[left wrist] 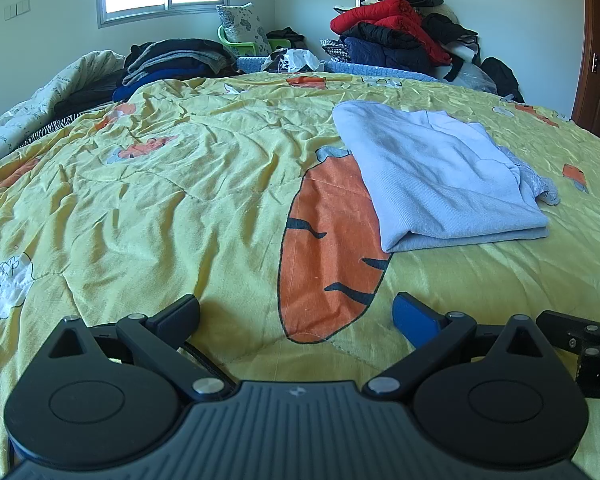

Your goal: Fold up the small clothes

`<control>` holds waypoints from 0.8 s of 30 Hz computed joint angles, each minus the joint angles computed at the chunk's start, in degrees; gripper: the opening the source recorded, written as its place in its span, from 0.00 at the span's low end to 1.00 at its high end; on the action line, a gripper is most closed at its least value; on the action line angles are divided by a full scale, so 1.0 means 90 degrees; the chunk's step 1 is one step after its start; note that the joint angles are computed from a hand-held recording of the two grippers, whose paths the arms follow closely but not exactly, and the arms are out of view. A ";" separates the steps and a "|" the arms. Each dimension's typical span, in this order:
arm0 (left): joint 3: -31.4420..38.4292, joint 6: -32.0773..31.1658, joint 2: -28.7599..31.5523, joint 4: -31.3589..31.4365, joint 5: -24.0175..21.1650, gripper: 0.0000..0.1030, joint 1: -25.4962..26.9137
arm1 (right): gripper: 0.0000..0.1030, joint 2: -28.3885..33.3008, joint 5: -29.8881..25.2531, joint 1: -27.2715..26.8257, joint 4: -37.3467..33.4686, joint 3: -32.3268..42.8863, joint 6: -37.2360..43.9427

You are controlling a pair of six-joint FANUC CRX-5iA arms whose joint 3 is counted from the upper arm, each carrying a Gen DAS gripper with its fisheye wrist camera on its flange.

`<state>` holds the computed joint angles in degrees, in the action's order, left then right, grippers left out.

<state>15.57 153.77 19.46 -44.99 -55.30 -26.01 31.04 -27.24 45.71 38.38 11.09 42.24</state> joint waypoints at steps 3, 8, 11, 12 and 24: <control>-0.0004 0.0000 -0.0002 0.0001 0.0005 1.00 0.0004 | 1.00 -0.0001 0.0057 -0.0012 0.0052 -0.0035 -0.0082; -0.0001 0.0003 -0.0001 -0.0001 0.0000 1.00 -0.0001 | 1.00 -0.0004 0.0132 -0.0017 0.0270 -0.0120 -0.0332; 0.0000 0.0003 0.0001 -0.0002 -0.0002 1.00 -0.0002 | 1.00 -0.0006 0.0138 -0.0020 0.0289 -0.0129 -0.0352; 0.0002 0.0005 0.0002 -0.0003 -0.0003 1.00 -0.0003 | 1.00 -0.0008 0.0140 -0.0019 0.0291 -0.0132 -0.0355; -0.0169 -0.0019 -0.0124 0.0032 0.0219 1.00 0.0067 | 1.00 -0.0067 0.0248 -0.0045 0.0448 -0.0261 -0.0545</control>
